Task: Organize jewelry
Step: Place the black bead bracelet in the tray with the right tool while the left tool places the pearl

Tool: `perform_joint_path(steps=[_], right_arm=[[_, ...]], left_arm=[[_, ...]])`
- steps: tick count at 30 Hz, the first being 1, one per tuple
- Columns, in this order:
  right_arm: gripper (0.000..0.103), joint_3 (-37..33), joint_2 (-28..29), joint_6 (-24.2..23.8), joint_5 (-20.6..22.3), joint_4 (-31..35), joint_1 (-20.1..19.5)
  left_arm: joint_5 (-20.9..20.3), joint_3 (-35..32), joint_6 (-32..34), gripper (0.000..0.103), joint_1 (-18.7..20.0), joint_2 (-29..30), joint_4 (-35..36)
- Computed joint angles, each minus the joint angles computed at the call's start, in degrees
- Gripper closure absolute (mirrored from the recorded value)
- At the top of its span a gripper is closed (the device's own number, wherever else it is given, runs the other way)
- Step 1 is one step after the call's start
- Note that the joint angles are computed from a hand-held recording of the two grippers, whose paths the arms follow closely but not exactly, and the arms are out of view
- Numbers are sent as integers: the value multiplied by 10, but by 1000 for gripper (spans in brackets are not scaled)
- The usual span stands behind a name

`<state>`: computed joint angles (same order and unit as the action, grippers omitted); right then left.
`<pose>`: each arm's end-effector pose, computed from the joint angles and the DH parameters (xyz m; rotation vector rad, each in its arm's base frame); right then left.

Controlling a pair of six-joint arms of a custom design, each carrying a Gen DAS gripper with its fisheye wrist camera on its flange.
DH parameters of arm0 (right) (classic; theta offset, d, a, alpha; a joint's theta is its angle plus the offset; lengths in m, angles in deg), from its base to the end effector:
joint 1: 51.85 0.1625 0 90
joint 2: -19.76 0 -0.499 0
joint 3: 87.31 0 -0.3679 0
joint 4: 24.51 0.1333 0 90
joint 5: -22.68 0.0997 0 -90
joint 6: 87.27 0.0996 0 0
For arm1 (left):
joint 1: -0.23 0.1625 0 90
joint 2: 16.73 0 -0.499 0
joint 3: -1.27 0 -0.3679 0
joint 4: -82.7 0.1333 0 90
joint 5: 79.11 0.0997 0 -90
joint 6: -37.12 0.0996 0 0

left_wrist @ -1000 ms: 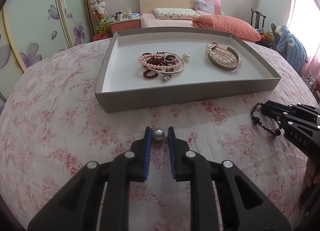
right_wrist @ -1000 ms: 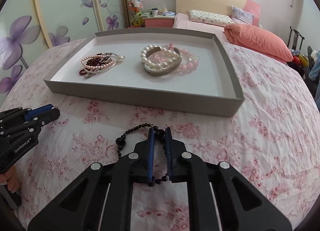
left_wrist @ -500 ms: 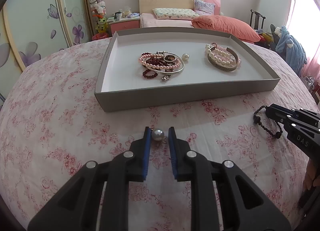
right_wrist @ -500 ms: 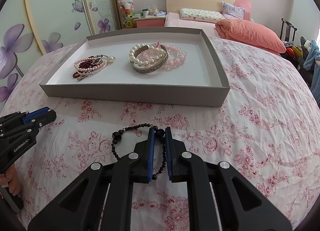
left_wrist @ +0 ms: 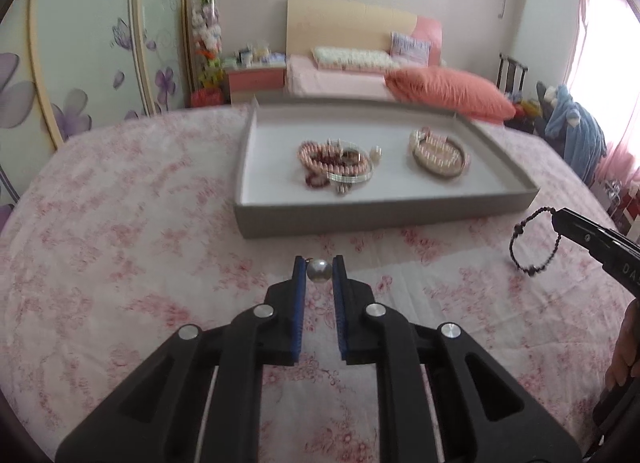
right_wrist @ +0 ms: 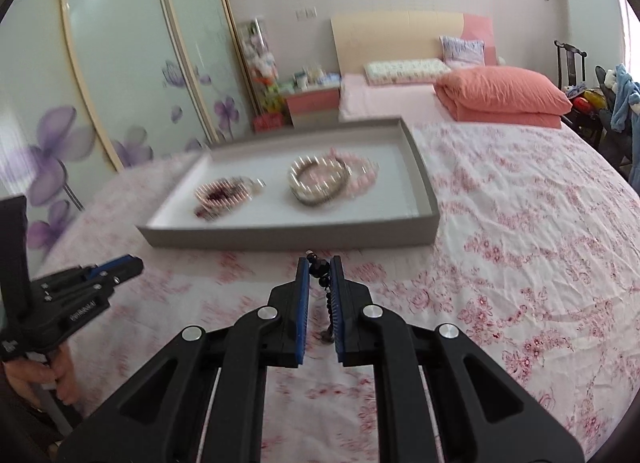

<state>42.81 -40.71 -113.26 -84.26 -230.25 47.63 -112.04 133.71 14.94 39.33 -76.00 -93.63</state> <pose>0.1871 -0.4875 0.2575 0.6249 -2.4861 1.0224 -0.2287 -0.4653 0.2093 0.4292 2.2564 -0.9546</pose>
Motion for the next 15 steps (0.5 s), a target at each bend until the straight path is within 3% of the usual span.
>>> perform_joint_path(steps=[5, 10, 15], right_arm=[[92, 16, -12, 6, 38, -38, 7], [92, 23, -16, 5, 61, -72, 16], [92, 28, -14, -7, 67, -115, 28]], left_arm=[[54, 30, 32, 89, -40, 5, -90], [111, 45, 111, 89, -82, 35, -211], [133, 37, 168, 89, -104, 55, -280]])
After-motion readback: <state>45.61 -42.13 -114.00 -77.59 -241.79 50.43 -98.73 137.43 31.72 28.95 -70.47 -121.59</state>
